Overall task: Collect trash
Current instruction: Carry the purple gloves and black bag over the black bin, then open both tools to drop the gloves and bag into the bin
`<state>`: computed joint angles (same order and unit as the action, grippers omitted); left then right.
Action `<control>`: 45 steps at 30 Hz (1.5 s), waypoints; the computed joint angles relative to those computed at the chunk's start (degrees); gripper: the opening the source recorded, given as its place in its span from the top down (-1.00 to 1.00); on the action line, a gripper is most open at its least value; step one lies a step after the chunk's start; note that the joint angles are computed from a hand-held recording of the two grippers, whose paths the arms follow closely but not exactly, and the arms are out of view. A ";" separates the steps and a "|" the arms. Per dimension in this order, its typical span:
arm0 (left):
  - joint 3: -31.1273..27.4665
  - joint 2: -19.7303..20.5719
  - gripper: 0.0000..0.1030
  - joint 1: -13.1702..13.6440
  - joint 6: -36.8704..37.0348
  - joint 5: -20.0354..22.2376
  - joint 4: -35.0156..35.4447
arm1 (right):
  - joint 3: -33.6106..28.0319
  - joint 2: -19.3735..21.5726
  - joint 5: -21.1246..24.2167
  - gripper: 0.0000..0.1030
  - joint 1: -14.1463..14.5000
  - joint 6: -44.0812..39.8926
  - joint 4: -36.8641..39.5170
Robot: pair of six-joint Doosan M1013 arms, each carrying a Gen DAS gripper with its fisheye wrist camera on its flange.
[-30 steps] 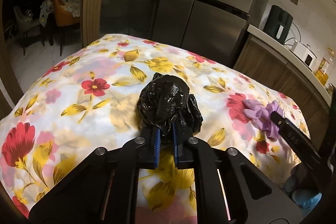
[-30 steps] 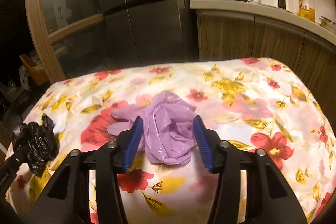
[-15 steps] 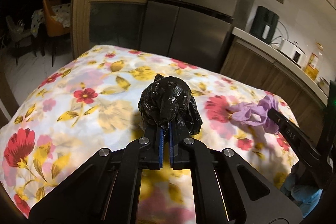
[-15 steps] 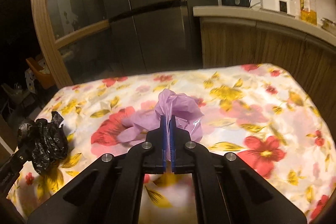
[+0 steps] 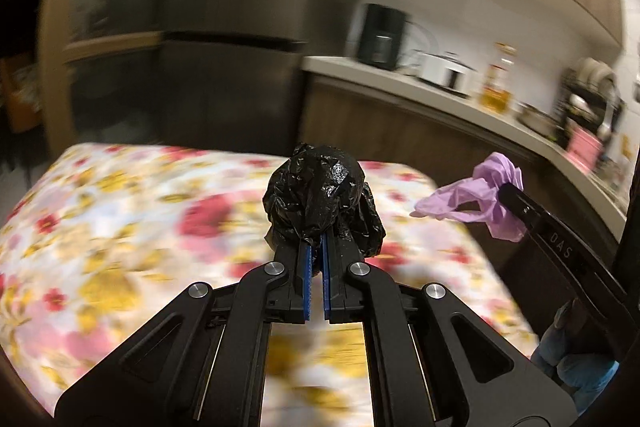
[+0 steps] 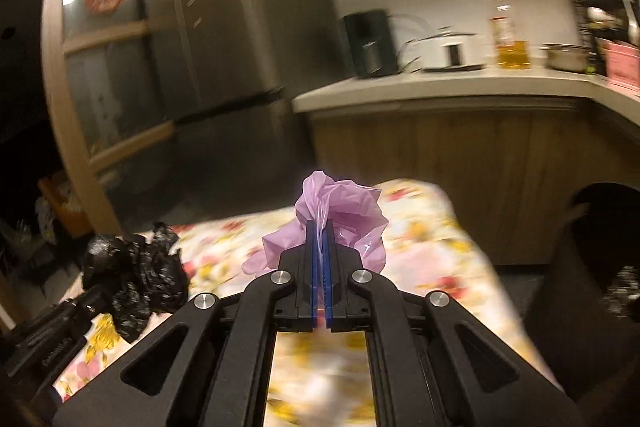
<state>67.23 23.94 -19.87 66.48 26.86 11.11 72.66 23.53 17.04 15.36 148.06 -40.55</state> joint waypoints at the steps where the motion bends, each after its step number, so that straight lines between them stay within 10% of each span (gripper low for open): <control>1: -0.44 0.26 0.94 -0.65 1.72 -0.20 -1.23 | 1.21 -0.92 0.05 0.94 -0.48 4.03 -3.79; 9: -5.79 3.45 0.94 -6.84 18.86 -0.87 -15.56 | 9.45 -7.05 4.26 0.94 -5.01 28.12 -26.38; 23: -15.66 10.71 0.93 -12.29 40.70 4.33 -35.84 | 15.45 -11.12 6.96 0.94 -10.83 32.77 -28.46; 29: -18.66 12.87 0.89 -12.92 41.14 7.69 -35.74 | 15.30 -10.76 4.97 0.92 -12.47 28.00 -22.18; 35: -19.73 13.68 0.00 -12.98 38.49 8.26 -33.52 | 15.59 -10.58 3.93 0.43 -13.16 26.02 -19.53; 45: -11.12 8.11 -0.50 -12.45 15.81 1.51 -11.21 | 16.18 -11.48 8.71 -0.32 -9.02 24.28 -23.31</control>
<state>56.10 32.05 -32.31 82.28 28.38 -0.10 88.84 12.05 25.75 6.34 172.34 -63.86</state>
